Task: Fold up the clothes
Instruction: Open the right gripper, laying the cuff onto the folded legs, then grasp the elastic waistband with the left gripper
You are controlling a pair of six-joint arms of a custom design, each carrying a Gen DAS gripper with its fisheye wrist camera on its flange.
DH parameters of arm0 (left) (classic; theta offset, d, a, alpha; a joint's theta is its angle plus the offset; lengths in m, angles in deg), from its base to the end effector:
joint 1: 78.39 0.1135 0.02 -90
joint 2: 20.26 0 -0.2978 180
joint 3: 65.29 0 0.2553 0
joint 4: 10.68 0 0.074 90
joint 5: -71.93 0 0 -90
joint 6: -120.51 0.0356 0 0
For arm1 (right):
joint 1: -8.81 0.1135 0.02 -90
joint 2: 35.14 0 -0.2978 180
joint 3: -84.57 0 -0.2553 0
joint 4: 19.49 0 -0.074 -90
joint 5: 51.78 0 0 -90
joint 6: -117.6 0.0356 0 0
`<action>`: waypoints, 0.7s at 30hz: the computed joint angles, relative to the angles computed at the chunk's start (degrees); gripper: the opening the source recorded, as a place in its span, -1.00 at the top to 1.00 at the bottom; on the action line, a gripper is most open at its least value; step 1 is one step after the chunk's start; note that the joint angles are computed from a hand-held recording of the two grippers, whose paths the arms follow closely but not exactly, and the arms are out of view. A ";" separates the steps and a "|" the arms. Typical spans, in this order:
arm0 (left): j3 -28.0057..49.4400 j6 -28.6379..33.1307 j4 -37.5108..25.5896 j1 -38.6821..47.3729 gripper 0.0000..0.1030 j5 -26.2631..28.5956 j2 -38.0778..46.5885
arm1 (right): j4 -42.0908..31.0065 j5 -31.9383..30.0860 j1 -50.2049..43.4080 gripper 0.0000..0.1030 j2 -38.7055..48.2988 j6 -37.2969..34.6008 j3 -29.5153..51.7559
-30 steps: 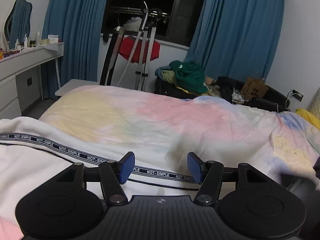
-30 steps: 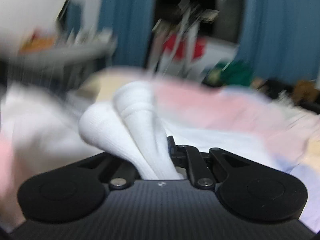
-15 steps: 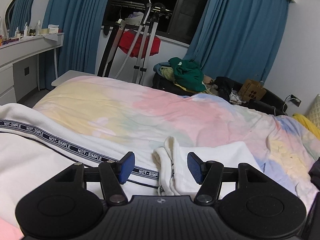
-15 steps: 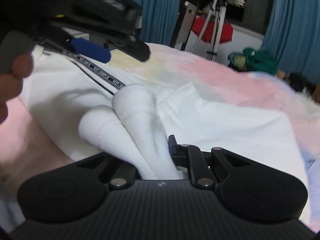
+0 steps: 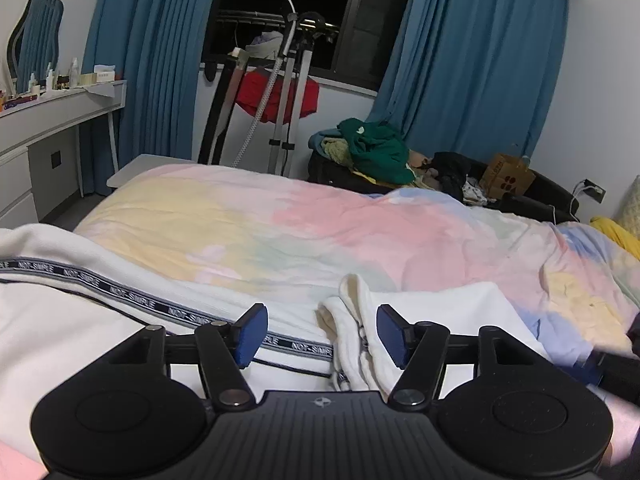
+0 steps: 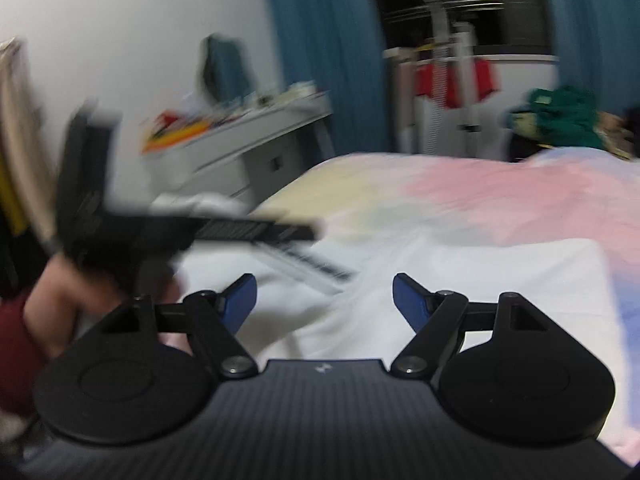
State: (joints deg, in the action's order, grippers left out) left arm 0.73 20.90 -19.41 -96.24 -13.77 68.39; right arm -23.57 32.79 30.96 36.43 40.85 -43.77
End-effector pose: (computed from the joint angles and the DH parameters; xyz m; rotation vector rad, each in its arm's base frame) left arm 0.3248 -0.1074 0.2560 0.1985 2.1286 -0.3629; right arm 0.2450 0.1034 0.2646 -0.2188 2.0094 0.4902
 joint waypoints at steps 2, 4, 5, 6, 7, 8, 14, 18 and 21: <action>0.07 0.62 0.47 -1.25 -0.24 -0.44 0.95 | -0.35 4.41 -3.05 -0.49 -0.54 1.74 -0.40; 0.09 1.60 0.92 -2.64 -0.25 -1.13 2.01 | -3.68 12.46 -4.33 -0.49 0.51 2.93 0.89; 0.09 2.35 1.07 -3.42 -0.25 -1.68 2.64 | -5.11 14.98 -4.83 -0.49 1.80 3.22 1.79; 0.12 3.09 1.21 -4.18 -0.25 -2.22 3.30 | -6.52 17.50 -5.33 -0.49 3.17 3.59 2.74; 0.18 3.83 1.33 -4.94 -0.25 -2.77 3.97 | -7.95 20.02 -5.81 -0.49 4.61 4.04 3.75; 0.26 4.55 1.44 -5.70 -0.25 -3.30 4.65 | -8.67 20.05 -6.78 -0.49 6.12 5.20 4.51; 3.55 6.73 -1.92 -8.89 -0.30 -9.02 11.16 | -11.86 16.14 -9.42 -0.48 13.18 12.08 7.30; 4.48 6.62 -1.65 -8.79 -0.45 -10.15 13.84 | -11.19 19.20 -7.00 -0.53 16.42 13.37 7.81; 4.31 5.70 -1.59 -7.99 -0.45 -8.86 13.78 | -10.32 21.08 -5.62 -0.54 17.95 12.85 7.89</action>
